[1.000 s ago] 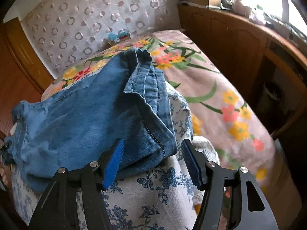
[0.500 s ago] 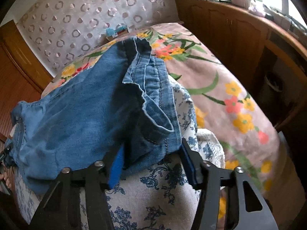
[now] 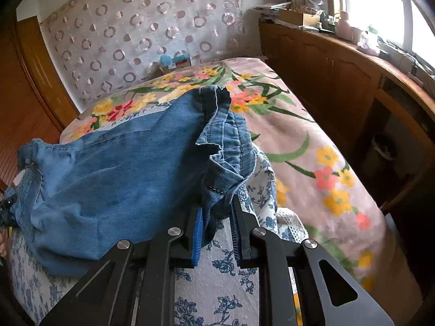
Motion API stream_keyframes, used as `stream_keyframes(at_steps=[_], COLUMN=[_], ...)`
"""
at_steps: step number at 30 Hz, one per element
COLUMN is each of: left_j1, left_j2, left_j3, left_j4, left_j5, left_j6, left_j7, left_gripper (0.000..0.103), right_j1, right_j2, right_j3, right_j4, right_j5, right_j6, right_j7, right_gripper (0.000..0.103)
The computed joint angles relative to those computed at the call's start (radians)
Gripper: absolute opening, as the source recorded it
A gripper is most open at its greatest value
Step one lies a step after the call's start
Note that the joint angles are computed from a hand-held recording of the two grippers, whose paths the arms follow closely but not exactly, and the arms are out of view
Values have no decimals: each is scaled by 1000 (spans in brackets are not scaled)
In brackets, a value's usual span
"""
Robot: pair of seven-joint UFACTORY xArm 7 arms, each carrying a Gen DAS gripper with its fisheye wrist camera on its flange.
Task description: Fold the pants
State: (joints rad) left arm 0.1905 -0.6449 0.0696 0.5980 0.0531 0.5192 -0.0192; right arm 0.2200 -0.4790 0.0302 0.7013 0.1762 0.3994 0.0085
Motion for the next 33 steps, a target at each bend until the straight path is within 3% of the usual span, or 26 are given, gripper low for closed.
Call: stream_keyframes(at_steps=[15,26,33], left_j1=[-22,-12,14], left_j2=[-93,-266,-482], left_j3=[-9,-8,-2], left_j4=[-26,-34,-98], left_j5=[-21,-26,-23], left_j6=[-45,-3,117], left_j7=[7,-28,-49], left_gripper=[25,22,22], right_j1=[15,31,65], right_j2=[-8,-95,-222], right_j3=[-12,-38,-71], right_j4=[15,-29,-125], right_j5=[25,16,29], right_j6=[-7,-77,-86], right_j7=[-41,-107,-149], right_gripper=[15,13,13])
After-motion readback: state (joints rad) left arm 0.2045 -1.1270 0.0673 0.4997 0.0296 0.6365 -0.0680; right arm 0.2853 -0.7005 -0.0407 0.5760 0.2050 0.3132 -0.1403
